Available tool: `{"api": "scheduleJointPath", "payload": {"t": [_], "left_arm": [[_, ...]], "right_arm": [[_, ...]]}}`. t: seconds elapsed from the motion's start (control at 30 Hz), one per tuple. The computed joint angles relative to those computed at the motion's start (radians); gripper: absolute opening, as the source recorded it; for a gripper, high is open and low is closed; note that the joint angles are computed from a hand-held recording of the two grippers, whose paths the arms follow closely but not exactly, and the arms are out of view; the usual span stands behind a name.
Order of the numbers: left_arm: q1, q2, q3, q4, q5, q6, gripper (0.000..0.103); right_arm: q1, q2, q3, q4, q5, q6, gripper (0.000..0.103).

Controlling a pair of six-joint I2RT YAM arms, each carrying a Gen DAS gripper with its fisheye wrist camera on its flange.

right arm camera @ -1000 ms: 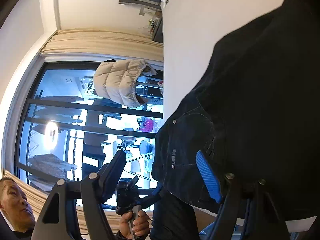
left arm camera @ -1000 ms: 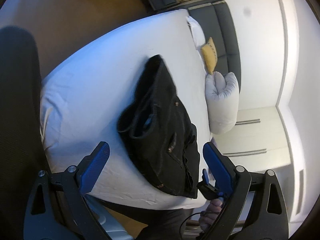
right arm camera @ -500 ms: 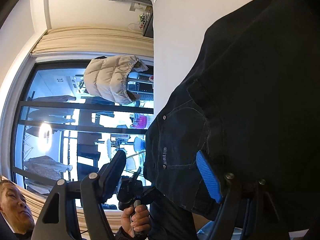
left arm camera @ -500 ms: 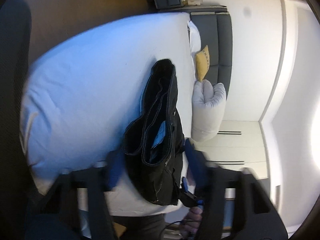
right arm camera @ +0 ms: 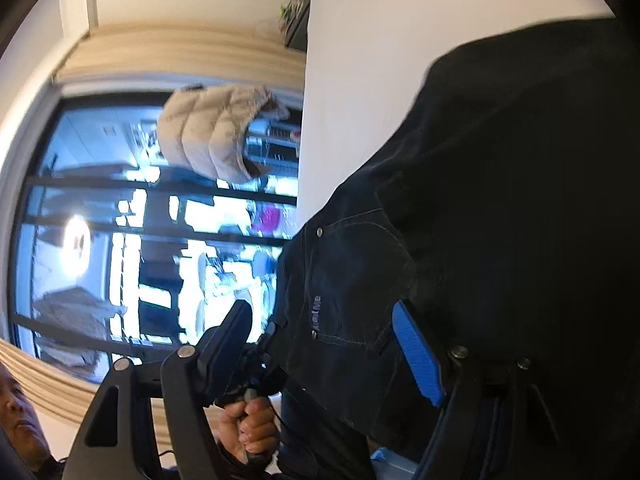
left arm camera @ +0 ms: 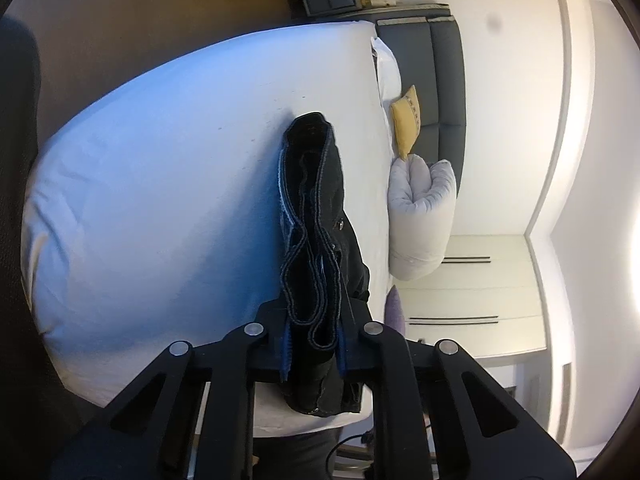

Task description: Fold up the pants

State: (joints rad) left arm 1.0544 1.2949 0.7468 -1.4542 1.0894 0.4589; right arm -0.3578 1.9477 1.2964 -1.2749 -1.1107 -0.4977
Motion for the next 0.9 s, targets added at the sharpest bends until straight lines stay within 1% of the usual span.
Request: {"api": "scheduleJointPath", "payload": {"t": [0.03, 0.1, 0.17, 0.2, 0.23, 0.27, 0.33, 0.47, 0.5, 0.57, 0.6, 0.63, 0.67, 0.7, 0.77, 0.83, 0.9], "left_arm": [[0.007, -0.008, 0.008, -0.021, -0.008, 0.020, 0.014], [-0.027, -0.054, 0.027, -0.004, -0.007, -0.029, 0.014], [-0.068, -0.082, 0.040, 0.043, -0.005, -0.079, 0.014], [-0.113, -0.115, 0.051, 0.088, 0.001, -0.162, 0.014], [-0.135, -0.136, 0.064, 0.102, -0.001, -0.188, 0.014], [-0.159, -0.156, 0.076, 0.118, -0.003, -0.219, 0.014], [-0.205, -0.194, 0.094, 0.152, -0.011, -0.282, 0.014], [-0.296, -0.254, 0.124, 0.215, -0.030, -0.396, 0.013], [-0.341, -0.272, 0.131, 0.261, -0.042, -0.464, 0.014], [-0.379, -0.294, 0.155, 0.261, -0.053, -0.487, 0.013], [-0.412, -0.306, 0.163, 0.287, -0.063, -0.526, 0.014], [-0.454, -0.316, 0.171, 0.323, -0.081, -0.572, 0.014], [-0.487, -0.322, 0.194, 0.335, -0.098, -0.596, 0.014], [-0.553, -0.311, 0.200, 0.422, -0.132, -0.676, 0.014], [-0.662, -0.319, 0.231, 0.488, -0.193, -0.747, 0.014], [-0.796, -0.320, 0.262, 0.547, -0.273, -0.809, 0.014], [-0.962, -0.301, 0.294, 0.611, -0.382, -0.869, 0.014]], "right_arm": [[0.027, 0.012, 0.028, 0.002, 0.012, 0.013, 0.076], [0.074, 0.050, 0.085, -0.005, 0.037, 0.032, 0.076], [0.116, 0.092, 0.129, 0.005, 0.075, 0.057, 0.076], [0.144, 0.123, 0.153, 0.023, 0.128, 0.090, 0.077], [0.161, 0.152, 0.165, 0.036, 0.170, 0.115, 0.075], [0.169, 0.172, 0.170, 0.048, 0.179, 0.129, 0.073], [0.164, 0.192, 0.170, 0.065, 0.143, 0.139, 0.073], [0.181, 0.147, 0.106, 0.158, 0.152, 0.170, 0.074], [0.180, 0.133, 0.086, 0.180, 0.150, 0.173, 0.074], [0.176, 0.122, 0.065, 0.206, 0.134, 0.186, 0.074], [0.173, 0.121, 0.061, 0.215, 0.123, 0.190, 0.074], [0.170, 0.122, 0.062, 0.215, 0.113, 0.193, 0.074], [0.163, 0.127, 0.070, 0.203, 0.095, 0.194, 0.075], [0.150, 0.141, 0.089, 0.180, 0.071, 0.189, 0.076], [0.124, 0.142, 0.097, 0.163, 0.024, 0.195, 0.082], [0.095, 0.139, 0.119, 0.129, -0.006, 0.175, 0.084], [0.065, 0.155, 0.179, 0.035, -0.016, 0.108, 0.085]]}}
